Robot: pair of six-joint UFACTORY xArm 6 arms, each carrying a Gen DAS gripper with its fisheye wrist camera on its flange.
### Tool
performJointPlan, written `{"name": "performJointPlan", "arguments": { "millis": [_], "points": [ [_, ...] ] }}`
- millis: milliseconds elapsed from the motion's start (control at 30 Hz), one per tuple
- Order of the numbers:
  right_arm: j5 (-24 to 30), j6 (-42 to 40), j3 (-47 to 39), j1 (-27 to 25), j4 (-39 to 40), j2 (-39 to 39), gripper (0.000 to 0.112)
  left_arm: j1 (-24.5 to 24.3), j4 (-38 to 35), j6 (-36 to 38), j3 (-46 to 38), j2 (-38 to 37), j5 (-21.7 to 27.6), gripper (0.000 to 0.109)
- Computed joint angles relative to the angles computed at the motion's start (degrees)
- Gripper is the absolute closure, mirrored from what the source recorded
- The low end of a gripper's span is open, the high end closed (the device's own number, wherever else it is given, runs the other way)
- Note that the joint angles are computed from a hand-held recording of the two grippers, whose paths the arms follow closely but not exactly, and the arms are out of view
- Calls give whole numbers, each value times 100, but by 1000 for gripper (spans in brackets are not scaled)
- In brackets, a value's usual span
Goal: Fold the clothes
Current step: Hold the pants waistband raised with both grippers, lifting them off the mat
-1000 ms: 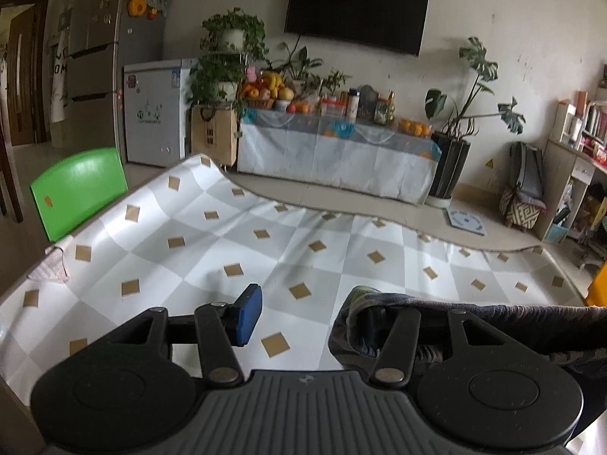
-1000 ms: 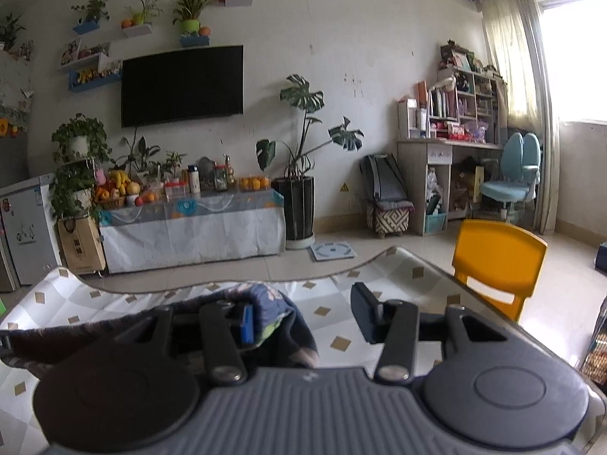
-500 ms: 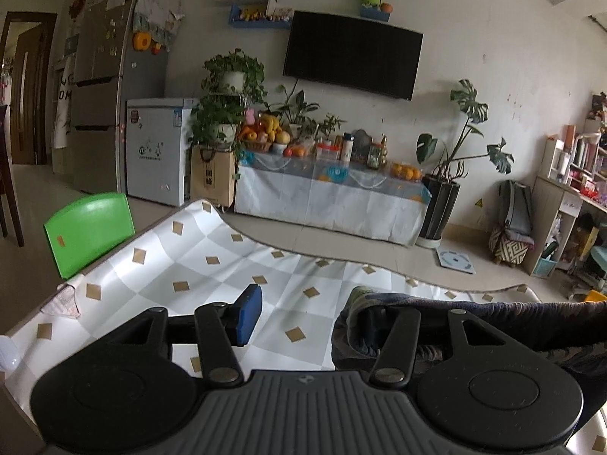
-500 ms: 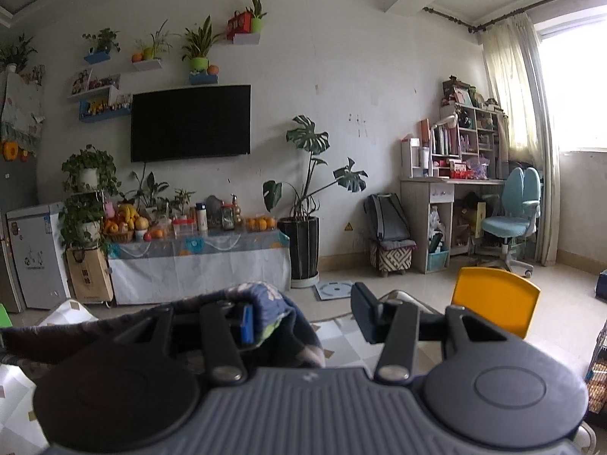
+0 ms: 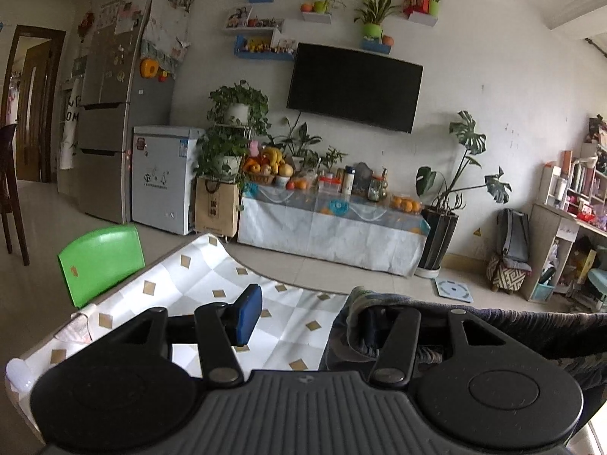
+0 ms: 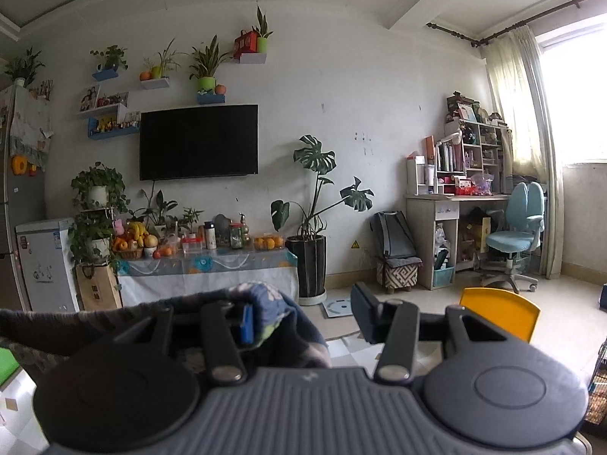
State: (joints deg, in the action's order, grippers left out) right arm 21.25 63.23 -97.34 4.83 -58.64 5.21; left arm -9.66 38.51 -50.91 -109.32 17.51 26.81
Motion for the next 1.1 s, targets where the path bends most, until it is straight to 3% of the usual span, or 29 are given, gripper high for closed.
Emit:
{"name": "performJointPlan", "arguments": {
  "millis": [667,1100],
  "points": [
    [286,-770,-1166,108,474,331,67,-33,-221,195,-1002,171,367,56],
    [467,-1088,-2070,112,753,804,67,-104,-237,429,-2150,657,660,56]
  ]
}}
